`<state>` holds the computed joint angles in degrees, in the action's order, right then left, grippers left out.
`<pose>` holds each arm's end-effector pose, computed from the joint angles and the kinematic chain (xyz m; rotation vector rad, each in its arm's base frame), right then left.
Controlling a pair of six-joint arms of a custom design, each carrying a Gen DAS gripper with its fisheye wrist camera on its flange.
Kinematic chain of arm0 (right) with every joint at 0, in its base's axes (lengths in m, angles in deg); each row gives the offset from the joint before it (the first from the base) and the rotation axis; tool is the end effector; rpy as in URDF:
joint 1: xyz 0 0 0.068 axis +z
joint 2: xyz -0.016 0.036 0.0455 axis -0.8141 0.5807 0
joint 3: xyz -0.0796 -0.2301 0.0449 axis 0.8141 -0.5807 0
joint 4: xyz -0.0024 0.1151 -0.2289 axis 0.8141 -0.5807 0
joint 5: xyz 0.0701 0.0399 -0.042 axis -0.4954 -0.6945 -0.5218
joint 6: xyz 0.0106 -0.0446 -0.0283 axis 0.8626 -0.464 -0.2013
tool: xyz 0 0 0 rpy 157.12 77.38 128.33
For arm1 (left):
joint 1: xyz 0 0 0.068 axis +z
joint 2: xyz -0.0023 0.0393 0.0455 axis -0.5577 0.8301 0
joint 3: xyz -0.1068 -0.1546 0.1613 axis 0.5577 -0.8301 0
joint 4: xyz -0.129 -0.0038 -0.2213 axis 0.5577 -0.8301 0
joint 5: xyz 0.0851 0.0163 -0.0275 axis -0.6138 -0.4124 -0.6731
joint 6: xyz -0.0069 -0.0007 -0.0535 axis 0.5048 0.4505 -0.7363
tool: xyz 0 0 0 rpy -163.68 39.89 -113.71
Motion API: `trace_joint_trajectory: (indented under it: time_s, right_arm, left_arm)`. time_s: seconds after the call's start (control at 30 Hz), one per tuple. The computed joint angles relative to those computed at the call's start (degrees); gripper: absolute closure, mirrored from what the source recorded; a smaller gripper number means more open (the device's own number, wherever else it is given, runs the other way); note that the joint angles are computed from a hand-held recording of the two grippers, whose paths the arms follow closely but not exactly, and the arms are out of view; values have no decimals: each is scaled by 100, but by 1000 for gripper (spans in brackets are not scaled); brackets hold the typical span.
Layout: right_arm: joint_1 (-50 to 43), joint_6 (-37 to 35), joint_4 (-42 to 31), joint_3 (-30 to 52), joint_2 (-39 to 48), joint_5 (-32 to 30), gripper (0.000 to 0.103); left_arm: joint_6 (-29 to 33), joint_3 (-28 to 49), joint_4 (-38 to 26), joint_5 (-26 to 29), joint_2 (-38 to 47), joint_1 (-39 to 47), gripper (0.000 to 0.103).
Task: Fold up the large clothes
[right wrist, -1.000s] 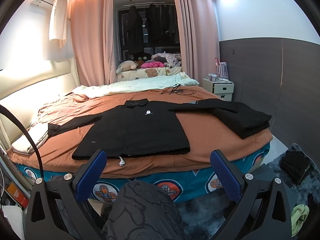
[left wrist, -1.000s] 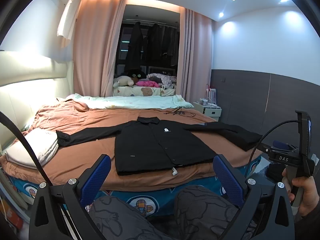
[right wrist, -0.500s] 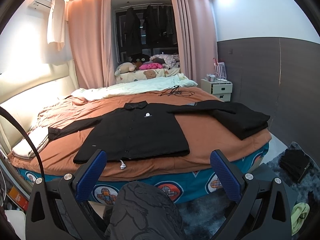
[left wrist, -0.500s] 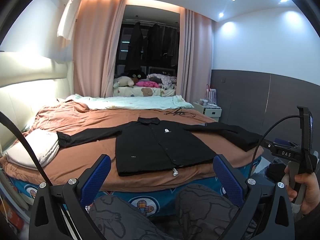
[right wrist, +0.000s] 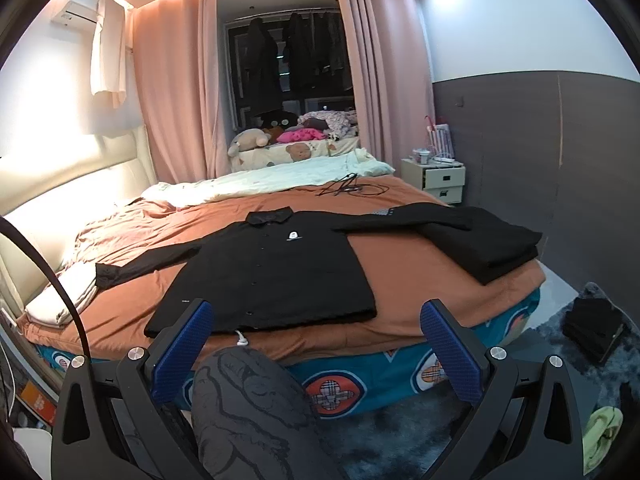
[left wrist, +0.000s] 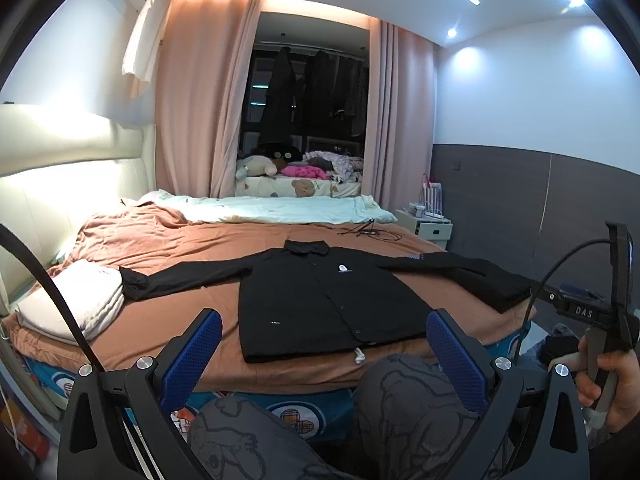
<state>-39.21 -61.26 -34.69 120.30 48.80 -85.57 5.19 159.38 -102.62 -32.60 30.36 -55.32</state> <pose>0.2374 0.0708 0.2933 -0.3408 1.9314 0.3502 0.2746 -0.0843 0.3584 -0.3906 1.8228 0.1539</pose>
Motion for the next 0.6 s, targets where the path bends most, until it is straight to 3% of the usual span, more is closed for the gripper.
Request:
trace_joint_trajectory:
  time_s: [0.27,0.4,0.6]
  right_arm:
    - [4,-12,387,639,1206,-122,0]
    - [128,53,309,1437,2136,-74,0]
    - [364,195,-259,3069,3482,-12,0]
  left_arm:
    - [199,332,142,545,498,659,0]
    - [262,466,239,993,779,1142,0]
    - [292,1298,-37,1719,1653,1999,0]
